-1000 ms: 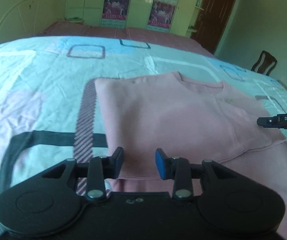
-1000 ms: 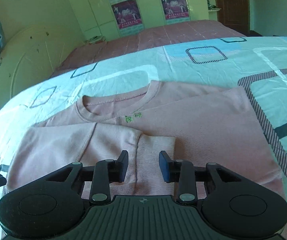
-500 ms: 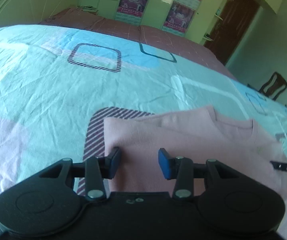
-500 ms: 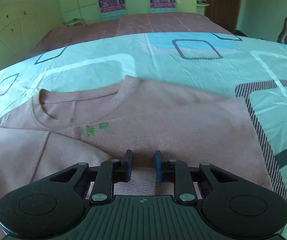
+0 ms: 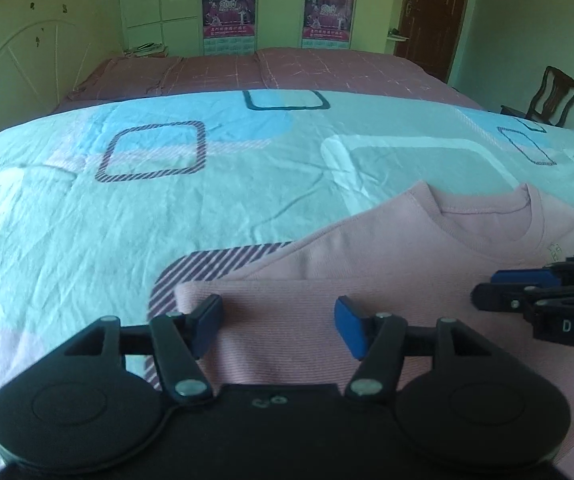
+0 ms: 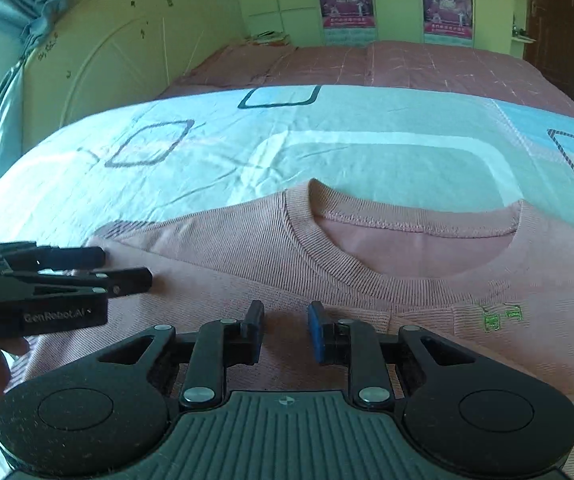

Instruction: Fold small clothes

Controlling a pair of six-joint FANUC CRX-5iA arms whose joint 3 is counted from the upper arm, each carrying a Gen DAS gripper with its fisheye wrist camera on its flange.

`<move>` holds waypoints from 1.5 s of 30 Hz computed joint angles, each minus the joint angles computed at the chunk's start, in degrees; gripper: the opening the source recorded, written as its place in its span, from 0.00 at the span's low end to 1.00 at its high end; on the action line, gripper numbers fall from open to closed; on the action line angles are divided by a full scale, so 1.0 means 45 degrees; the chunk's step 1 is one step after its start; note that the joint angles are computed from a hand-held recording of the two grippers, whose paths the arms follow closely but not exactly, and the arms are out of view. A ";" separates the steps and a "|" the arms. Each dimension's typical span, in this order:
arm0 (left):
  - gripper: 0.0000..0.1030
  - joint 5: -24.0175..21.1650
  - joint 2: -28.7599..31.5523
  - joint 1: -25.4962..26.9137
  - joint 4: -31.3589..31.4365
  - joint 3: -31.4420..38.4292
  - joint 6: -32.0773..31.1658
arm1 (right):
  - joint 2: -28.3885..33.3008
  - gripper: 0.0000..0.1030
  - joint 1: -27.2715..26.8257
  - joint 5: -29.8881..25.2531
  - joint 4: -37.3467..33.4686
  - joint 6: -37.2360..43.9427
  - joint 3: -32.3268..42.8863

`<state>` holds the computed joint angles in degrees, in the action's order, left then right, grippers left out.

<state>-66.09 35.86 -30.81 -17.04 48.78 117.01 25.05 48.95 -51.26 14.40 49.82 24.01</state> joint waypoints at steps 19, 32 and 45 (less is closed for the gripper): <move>0.58 0.0575 -0.2481 -0.1976 -0.2014 -0.3417 0.2657 | -0.2529 0.23 0.0830 0.1368 0.1156 -0.0772 -0.3849; 0.59 0.1877 -0.2369 -0.1669 -0.1392 -0.3149 0.2883 | -0.2353 0.23 0.1181 0.1527 0.2189 -0.2913 -0.3614; 0.73 0.1117 -0.1721 -0.1692 -0.1364 -0.2715 0.2146 | -0.4797 0.13 -0.0075 0.1667 0.2744 -0.4400 -0.6845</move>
